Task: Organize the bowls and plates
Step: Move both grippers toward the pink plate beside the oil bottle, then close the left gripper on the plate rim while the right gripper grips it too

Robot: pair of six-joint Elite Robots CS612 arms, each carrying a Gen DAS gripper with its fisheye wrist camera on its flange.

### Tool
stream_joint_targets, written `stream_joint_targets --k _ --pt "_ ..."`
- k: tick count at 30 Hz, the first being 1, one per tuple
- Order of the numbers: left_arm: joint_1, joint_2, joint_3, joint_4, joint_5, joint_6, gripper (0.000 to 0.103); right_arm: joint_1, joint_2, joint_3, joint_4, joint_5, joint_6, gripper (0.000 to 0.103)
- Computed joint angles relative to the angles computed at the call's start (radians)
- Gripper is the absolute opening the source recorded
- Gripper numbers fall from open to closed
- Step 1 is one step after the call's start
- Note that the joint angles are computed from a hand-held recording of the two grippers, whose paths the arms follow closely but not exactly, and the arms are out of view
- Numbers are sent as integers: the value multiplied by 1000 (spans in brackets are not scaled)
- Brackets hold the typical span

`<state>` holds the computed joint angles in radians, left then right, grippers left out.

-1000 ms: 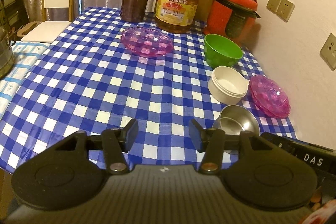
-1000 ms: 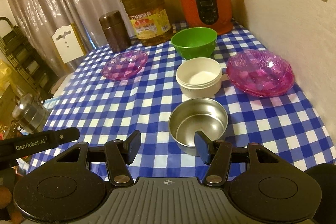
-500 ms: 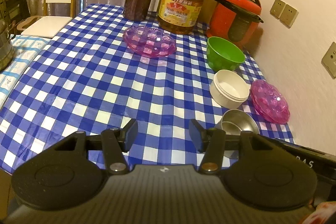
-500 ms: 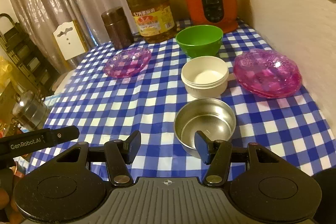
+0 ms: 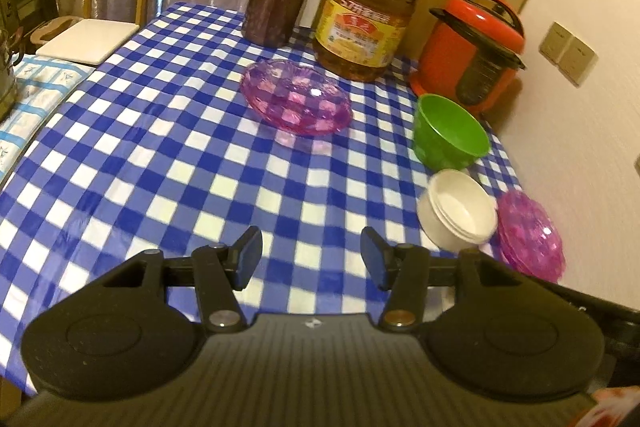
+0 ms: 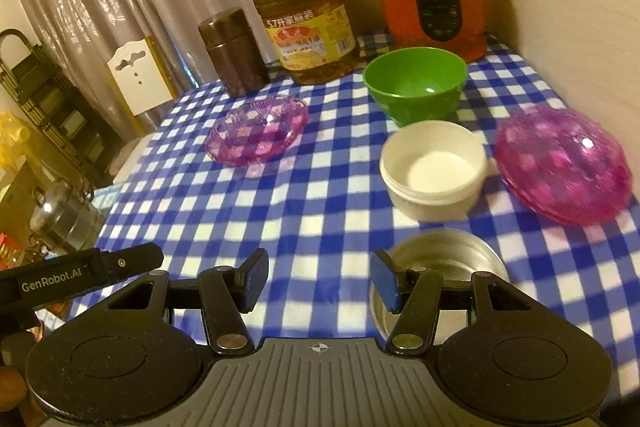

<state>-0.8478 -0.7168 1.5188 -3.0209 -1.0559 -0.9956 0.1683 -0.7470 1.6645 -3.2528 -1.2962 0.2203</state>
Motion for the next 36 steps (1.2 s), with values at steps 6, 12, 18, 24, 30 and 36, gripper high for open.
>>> stream_joint_targets --k 6,12,18,24,30,36 --pt "45 46 -73 30 -17 19 50 3 67 -126 61 21 6 57" --pt "91 111 -167 54 -27 35 51 5 138 -257 126 29 22 57" --pt "123 165 -248 75 -27 40 50 7 203 -373 180 40 32 57" --pt "153 222 -314 54 -34 24 50 8 269 -480 223 57 78 57" --pt "177 271 -373 33 -57 -6 46 11 343 -603 268 84 125 57" --pt "193 304 -417 42 -85 -29 44 24 399 -706 342 43 110 57"
